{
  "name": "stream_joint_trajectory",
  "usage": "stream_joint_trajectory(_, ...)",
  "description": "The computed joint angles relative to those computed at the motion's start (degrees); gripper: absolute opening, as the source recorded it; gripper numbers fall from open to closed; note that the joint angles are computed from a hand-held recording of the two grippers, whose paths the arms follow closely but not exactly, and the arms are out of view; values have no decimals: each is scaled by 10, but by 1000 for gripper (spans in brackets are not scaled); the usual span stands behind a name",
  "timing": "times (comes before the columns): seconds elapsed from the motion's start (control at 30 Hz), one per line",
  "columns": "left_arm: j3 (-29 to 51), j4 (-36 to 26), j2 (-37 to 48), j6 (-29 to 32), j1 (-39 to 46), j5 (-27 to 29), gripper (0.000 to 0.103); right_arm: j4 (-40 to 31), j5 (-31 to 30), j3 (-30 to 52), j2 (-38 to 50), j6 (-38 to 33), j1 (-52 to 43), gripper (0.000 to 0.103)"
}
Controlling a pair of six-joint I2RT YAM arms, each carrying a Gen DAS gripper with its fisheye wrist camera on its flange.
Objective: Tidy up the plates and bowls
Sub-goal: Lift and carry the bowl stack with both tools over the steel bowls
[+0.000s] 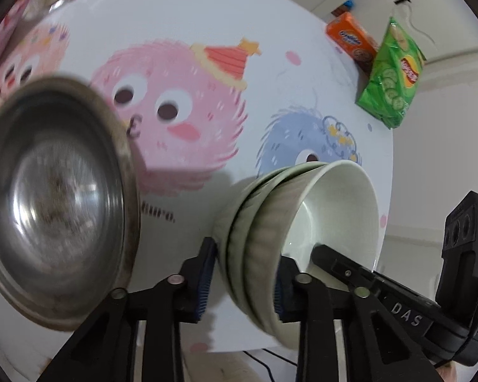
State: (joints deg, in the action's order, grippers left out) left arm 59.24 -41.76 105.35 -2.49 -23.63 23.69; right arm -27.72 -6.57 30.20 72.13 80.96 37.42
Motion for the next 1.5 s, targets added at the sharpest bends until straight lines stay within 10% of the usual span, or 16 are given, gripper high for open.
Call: stream_joint_trajectory(1.5,123,-100,58,52,-30,-43,18,-80,-8,42,-19,-48,-47,26)
